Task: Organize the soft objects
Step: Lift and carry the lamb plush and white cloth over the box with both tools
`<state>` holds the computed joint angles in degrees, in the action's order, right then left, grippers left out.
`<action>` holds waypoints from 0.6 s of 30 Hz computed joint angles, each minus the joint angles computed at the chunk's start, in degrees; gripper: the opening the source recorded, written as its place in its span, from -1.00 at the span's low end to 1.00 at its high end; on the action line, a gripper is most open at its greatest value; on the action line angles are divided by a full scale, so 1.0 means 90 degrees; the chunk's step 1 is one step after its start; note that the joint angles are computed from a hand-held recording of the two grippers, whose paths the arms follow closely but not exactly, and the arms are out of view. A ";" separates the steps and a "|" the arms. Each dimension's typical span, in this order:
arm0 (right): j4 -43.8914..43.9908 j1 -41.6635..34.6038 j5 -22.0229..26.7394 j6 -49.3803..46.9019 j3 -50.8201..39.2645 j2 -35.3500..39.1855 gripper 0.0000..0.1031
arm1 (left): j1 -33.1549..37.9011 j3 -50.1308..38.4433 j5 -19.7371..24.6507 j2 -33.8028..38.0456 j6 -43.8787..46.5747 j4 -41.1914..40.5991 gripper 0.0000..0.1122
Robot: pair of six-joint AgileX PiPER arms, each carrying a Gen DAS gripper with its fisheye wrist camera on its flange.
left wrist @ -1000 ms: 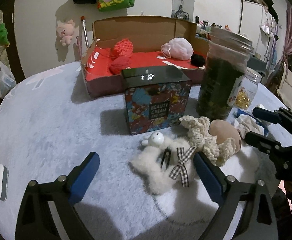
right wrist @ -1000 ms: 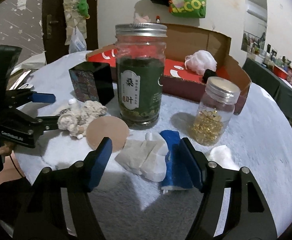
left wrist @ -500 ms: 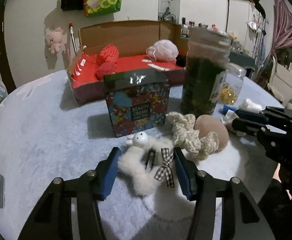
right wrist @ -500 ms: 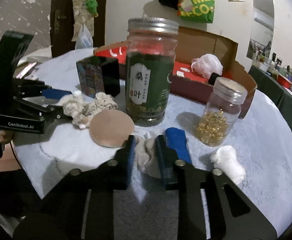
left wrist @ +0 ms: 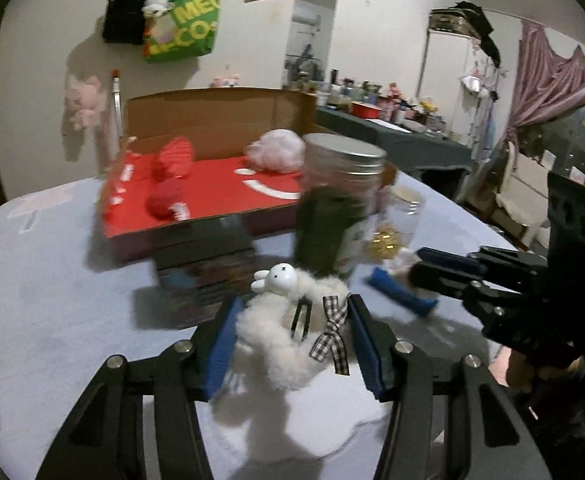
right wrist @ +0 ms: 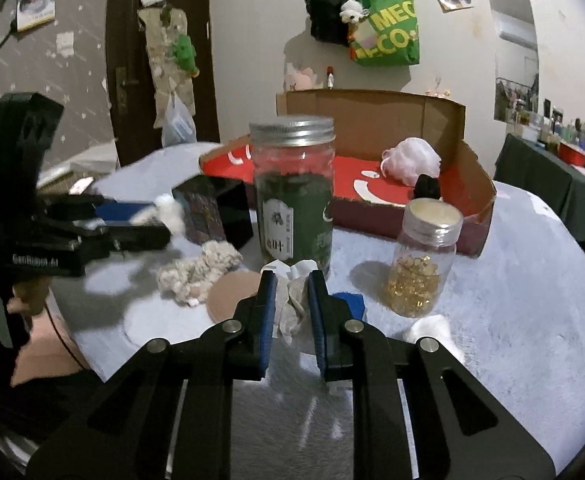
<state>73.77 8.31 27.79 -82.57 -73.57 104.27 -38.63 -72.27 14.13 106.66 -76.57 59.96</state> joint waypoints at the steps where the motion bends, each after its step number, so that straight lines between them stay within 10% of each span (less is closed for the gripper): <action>1: 0.0051 -0.0022 0.0026 -0.0008 -0.0005 -0.0003 -0.69 | -0.0016 -0.0139 -0.0075 0.0108 0.0246 -0.0222 0.00; 8: 0.0067 -0.0141 0.0256 0.0167 -0.0158 0.0181 -0.69 | -0.0049 -0.0921 -0.0070 0.0674 0.2345 -0.2310 0.00; 18: -0.0044 -0.0220 0.0481 0.0428 -0.0317 0.0335 -0.69 | -0.0063 -0.1020 0.0037 0.0762 0.2554 -0.2580 0.00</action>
<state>73.37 6.32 32.12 -78.72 -76.43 107.28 -39.19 -81.45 14.46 113.52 -53.58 36.74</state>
